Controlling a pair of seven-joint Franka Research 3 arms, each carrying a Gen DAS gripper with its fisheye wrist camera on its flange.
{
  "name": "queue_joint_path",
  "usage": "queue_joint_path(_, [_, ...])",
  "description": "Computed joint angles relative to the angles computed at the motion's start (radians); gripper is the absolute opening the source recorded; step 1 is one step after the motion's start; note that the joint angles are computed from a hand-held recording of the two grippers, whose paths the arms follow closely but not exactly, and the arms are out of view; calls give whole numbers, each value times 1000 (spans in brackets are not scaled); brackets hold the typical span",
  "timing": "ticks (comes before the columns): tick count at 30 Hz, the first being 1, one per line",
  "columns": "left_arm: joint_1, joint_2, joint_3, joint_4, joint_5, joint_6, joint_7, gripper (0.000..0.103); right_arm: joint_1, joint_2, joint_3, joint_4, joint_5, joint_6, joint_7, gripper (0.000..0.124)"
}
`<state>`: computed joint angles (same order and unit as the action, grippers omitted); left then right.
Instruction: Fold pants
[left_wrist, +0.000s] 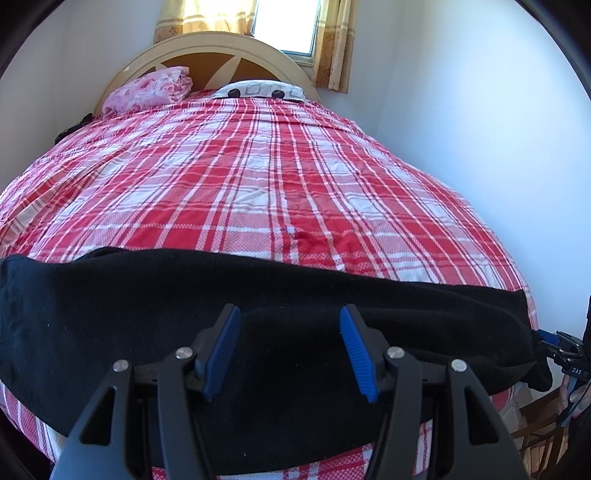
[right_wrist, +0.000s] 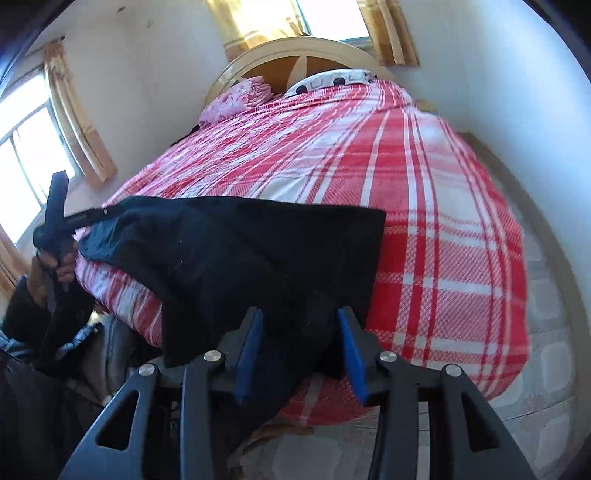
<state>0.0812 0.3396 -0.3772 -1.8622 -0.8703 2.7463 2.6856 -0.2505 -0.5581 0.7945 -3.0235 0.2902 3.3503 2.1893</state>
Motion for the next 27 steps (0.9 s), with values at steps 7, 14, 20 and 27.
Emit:
queue_joint_path(7, [-10,-14,1,-13,-13,7,9,59,-99,100,16,58,-36,89,-139,44])
queue_joint_path(14, [-16,1,13,-2,15,27,-47,59,-127,167,67,101,20,47,-316,30])
queue_joint_path(20, [-6,8,-6,1,43,25,-74,59,-170,18,145,125,-33,-115,-305,6])
queue_joint_path(27, [1,-8,-20,-8,19,43,-57,59,-231,-105,115,105,-127,-22,-265,6])
